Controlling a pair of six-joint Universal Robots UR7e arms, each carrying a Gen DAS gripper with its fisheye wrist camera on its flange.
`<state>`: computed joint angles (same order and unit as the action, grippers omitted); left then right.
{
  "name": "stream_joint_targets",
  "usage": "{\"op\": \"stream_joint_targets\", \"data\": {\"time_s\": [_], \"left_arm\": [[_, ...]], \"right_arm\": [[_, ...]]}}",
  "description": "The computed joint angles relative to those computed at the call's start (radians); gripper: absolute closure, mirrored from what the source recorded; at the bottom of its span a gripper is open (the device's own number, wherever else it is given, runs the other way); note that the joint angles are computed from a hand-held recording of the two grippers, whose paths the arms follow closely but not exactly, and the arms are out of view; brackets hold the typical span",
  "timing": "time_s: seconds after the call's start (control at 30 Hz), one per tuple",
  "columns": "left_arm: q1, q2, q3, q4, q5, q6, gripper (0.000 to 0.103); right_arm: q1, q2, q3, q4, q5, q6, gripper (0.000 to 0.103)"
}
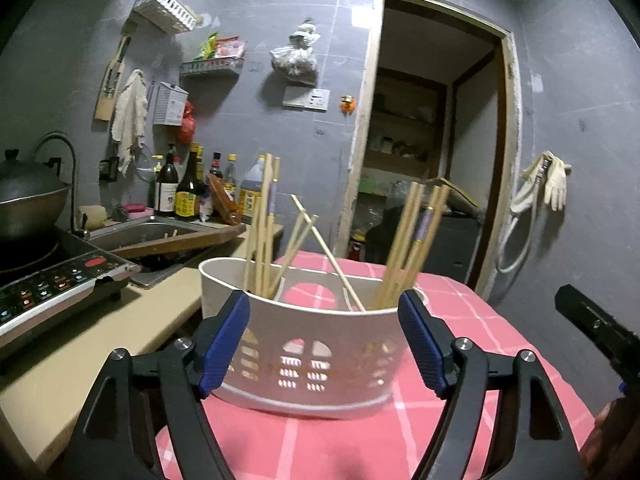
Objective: Organize utensils
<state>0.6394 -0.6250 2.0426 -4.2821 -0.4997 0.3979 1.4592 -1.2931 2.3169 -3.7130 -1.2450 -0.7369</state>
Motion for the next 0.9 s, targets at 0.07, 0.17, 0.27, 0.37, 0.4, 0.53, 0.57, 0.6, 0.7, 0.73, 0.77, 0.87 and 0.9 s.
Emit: {"op": "stream_joint_targets", "data": {"time_s": [0.07, 0.17, 0.27, 0.37, 0.4, 0.53, 0.57, 0.6, 0.7, 0.73, 0.77, 0.87, 0.9], "left_arm": [[-0.013, -0.004, 0.018, 0.016, -0.003, -0.025, 0.028], [-0.037, -0.007, 0.04, 0.022, 0.0, -0.039, 0.025], [-0.063, -0.012, 0.068, 0.018, 0.003, -0.055, 0.02], [-0.09, -0.017, 0.099, 0.014, 0.009, -0.077, 0.017], [-0.098, -0.018, 0.106, 0.017, 0.013, -0.084, 0.016], [-0.133, -0.021, 0.144, 0.02, 0.029, -0.116, 0.013], [-0.141, -0.022, 0.153, 0.02, 0.032, -0.124, 0.011], [-0.148, -0.023, 0.16, 0.018, 0.035, -0.128, 0.01], [-0.172, -0.022, 0.185, 0.019, 0.051, -0.148, 0.008], [-0.179, -0.022, 0.194, 0.023, 0.057, -0.161, 0.008], [-0.184, -0.021, 0.199, 0.024, 0.061, -0.171, 0.008], [-0.203, -0.012, 0.227, 0.019, 0.078, -0.204, 0.004], [-0.209, -0.005, 0.235, 0.012, 0.085, -0.21, 0.004]], "right_arm": [[-0.011, -0.035, 0.019, 0.01, 0.003, 0.001, 0.024], [-0.023, -0.084, 0.043, 0.031, 0.007, 0.005, 0.02], [-0.035, -0.146, 0.075, 0.061, 0.009, -0.003, 0.013], [-0.052, -0.191, 0.112, 0.055, 0.018, -0.013, 0.005], [-0.06, -0.204, 0.124, 0.05, 0.022, -0.017, 0.003], [-0.084, -0.24, 0.165, 0.023, 0.032, -0.027, 0.0], [-0.091, -0.247, 0.176, 0.011, 0.034, -0.029, 0.0], [-0.099, -0.257, 0.189, 0.001, 0.038, -0.031, 0.0], [-0.116, -0.272, 0.212, -0.025, 0.042, -0.043, 0.0], [-0.122, -0.278, 0.222, -0.036, 0.043, -0.049, 0.0], [-0.128, -0.283, 0.231, -0.046, 0.044, -0.057, 0.0], [-0.14, -0.29, 0.252, -0.071, 0.045, -0.073, 0.0], [-0.144, -0.29, 0.259, -0.083, 0.042, -0.078, 0.0]]}}
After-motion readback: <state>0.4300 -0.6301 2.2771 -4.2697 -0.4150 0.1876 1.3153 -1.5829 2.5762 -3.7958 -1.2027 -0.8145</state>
